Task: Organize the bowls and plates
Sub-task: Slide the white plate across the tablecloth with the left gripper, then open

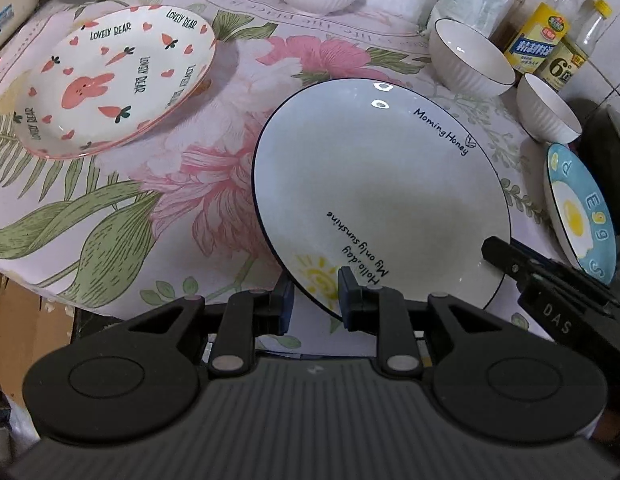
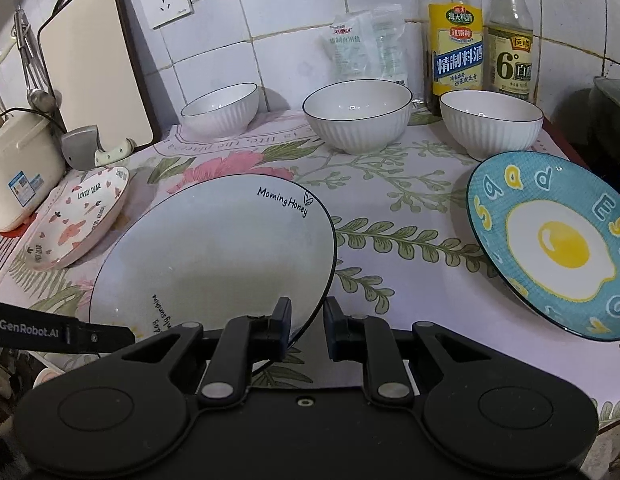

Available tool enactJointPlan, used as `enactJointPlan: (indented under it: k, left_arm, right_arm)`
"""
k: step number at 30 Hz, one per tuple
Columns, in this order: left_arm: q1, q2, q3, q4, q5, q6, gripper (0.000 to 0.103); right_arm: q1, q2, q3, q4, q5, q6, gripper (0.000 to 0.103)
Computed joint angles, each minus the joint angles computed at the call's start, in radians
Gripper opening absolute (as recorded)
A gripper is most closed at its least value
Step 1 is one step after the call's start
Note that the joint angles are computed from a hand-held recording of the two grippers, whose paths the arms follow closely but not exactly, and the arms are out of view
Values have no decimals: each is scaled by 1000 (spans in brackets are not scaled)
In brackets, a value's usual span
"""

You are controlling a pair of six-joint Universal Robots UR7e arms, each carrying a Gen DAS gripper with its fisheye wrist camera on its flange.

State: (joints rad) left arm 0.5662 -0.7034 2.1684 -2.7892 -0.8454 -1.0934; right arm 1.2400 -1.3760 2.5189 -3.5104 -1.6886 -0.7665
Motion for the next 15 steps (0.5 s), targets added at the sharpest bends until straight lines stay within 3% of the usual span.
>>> enactJointPlan:
  k: [6,9,15]
  left_arm:
    - [-3,-40,0,57,-27,2,23]
    - [-4,-75,-13,134,-61,-4,25]
    - [-29,-144,-3,223,-82,-15,26]
  right_arm:
    - [33,-53,9,49,-29,39,22]
    - [60,-109,-4,160,-42,84,24]
    - [127,-174,-10,266,-79,138,39]
